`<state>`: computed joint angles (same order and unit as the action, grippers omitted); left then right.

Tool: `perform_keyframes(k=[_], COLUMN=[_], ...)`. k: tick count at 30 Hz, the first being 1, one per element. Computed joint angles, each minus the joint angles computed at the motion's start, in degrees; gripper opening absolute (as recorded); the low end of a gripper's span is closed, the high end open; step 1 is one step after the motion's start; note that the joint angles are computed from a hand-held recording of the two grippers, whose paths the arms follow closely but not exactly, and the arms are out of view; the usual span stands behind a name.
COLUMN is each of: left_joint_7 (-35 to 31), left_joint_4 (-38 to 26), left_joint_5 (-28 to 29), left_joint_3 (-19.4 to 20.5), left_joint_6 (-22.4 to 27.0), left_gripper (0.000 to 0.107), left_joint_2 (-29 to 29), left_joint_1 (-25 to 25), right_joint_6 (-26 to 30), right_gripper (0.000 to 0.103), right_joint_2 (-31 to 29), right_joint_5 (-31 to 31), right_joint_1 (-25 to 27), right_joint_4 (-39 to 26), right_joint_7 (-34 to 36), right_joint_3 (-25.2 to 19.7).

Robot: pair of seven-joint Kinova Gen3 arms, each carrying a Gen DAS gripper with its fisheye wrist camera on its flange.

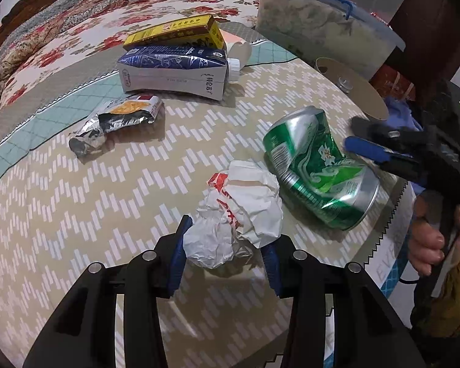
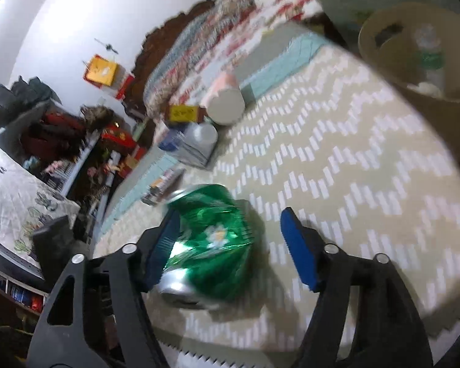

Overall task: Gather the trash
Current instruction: 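Grasp the white crumpled paper with the left tool while the right tool grasps the green can, then carry the paper and green can over the wastebasket and open both tools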

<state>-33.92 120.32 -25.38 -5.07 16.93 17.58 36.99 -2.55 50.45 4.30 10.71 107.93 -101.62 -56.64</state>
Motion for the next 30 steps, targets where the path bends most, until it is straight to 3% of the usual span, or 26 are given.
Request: perform_keyframes(k=[1, 4, 8, 10, 11, 14, 20, 24, 30], left_joint_7=[0.15, 0.98, 0.32, 2.28, 2.70, 2.24, -4.00, -9.42, -17.27], left_joint_4=[-0.50, -1.89, -4.63, -6.36, -6.55, -8.44, -16.84, -26.78, -42.70], left_joint_5=[0.17, 0.01, 1.89, 0.55, 0.29, 0.64, 3.21, 4.78, 6.60], left_joint_3=[0.12, 0.12, -4.08, -4.34, -4.17, -1.60, 1.92, 5.68, 14.63], left_joint_6=[0.79, 2.93, 5.96, 8.30, 8.77, 10.37, 13.36, 16.87, 15.63], left_gripper=[0.041, 0.041, 0.041, 0.040, 0.040, 0.039, 0.037, 0.037, 0.037], left_joint_2=[0.20, 0.74, 2.37, 3.45, 3.51, 4.14, 7.72, 12.31, 22.15], left_joint_1=[0.06, 0.72, 5.40, 6.43, 6.43, 4.32, 1.89, -0.80, -7.94], right_joint_6=[1.40, 2.20, 0.66, -0.41, -0.66, -1.11, -8.35, -13.82, -17.52], right_gripper=[0.061, 0.059, 0.056, 0.036, 0.034, 0.029, 0.025, 0.025, 0.025], right_joint_2=[0.43, 1.24, 3.04, 4.76, 5.46, 8.42, 6.05, 2.60, -2.19], right_joint_5=[0.40, 1.05, 0.79, 1.37, 1.53, 2.77, 4.72, 5.86, 6.54], right_joint_1=[-0.84, -1.60, -1.57, 0.29, 0.96, 4.66, 10.48, 14.75, 19.53], right_joint_4=[-1.30, -1.83, -0.28, 0.73, 1.04, 2.44, 8.37, 11.67, 12.39], right_joint_7=[0.43, 2.66, 5.60, 6.00, 5.87, 6.03, 2.47, -0.99, -6.32], right_joint_3=[0.32, -0.22, -2.38, -4.51, -5.22, -8.63, -9.51, -8.21, -4.10])
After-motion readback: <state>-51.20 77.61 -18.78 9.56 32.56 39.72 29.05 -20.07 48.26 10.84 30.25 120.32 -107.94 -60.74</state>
